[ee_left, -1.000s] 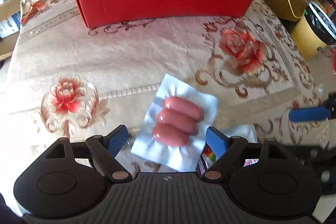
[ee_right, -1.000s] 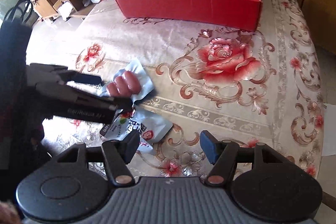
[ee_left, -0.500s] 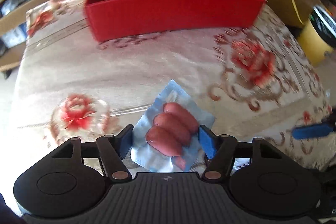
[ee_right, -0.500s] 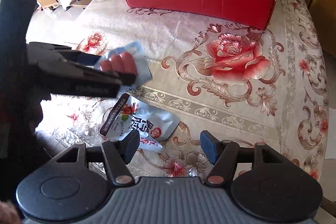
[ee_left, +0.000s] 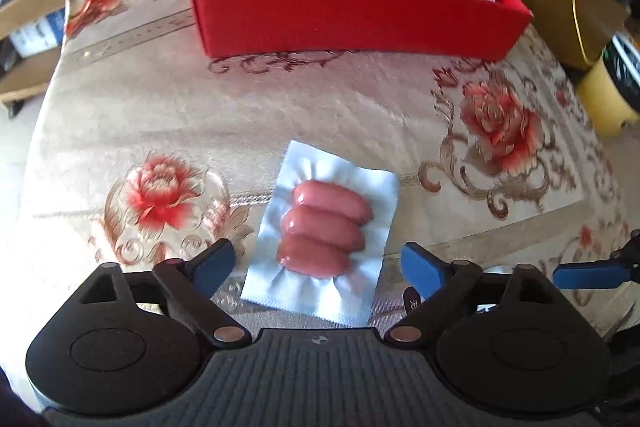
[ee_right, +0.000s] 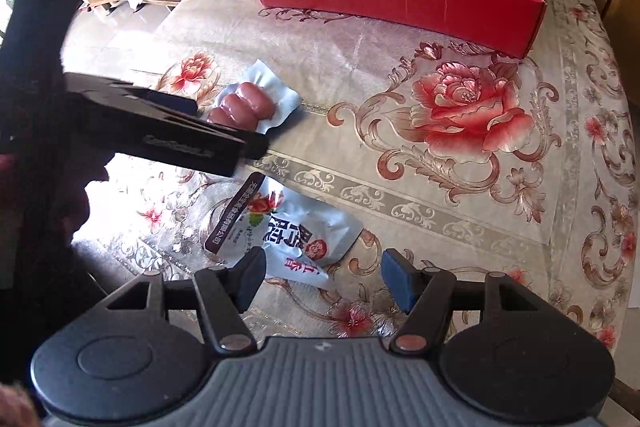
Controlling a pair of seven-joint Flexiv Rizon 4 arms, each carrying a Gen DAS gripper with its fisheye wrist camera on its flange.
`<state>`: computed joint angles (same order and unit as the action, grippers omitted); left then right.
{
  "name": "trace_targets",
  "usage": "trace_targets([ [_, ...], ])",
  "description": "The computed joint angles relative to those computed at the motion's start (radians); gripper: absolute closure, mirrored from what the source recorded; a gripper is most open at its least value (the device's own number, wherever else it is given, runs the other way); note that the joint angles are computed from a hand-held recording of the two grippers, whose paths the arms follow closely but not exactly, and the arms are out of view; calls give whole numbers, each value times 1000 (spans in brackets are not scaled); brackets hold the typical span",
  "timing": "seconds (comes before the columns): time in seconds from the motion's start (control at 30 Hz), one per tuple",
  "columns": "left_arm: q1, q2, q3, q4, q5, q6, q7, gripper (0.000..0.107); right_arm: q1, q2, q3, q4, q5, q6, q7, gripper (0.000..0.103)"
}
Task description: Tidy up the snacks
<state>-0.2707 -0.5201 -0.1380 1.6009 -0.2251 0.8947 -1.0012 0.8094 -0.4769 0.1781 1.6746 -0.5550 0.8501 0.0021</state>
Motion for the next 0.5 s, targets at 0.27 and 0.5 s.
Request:
trace_targets([
  [0.27, -9, 10, 5, 33, 46, 87, 26, 32, 4, 3, -5, 0, -17, -4, 5, 42],
  [0.5, 18, 15, -8, 27, -20, 44, 6, 32, -13, -32, 17, -44, -2, 3, -145, 42],
])
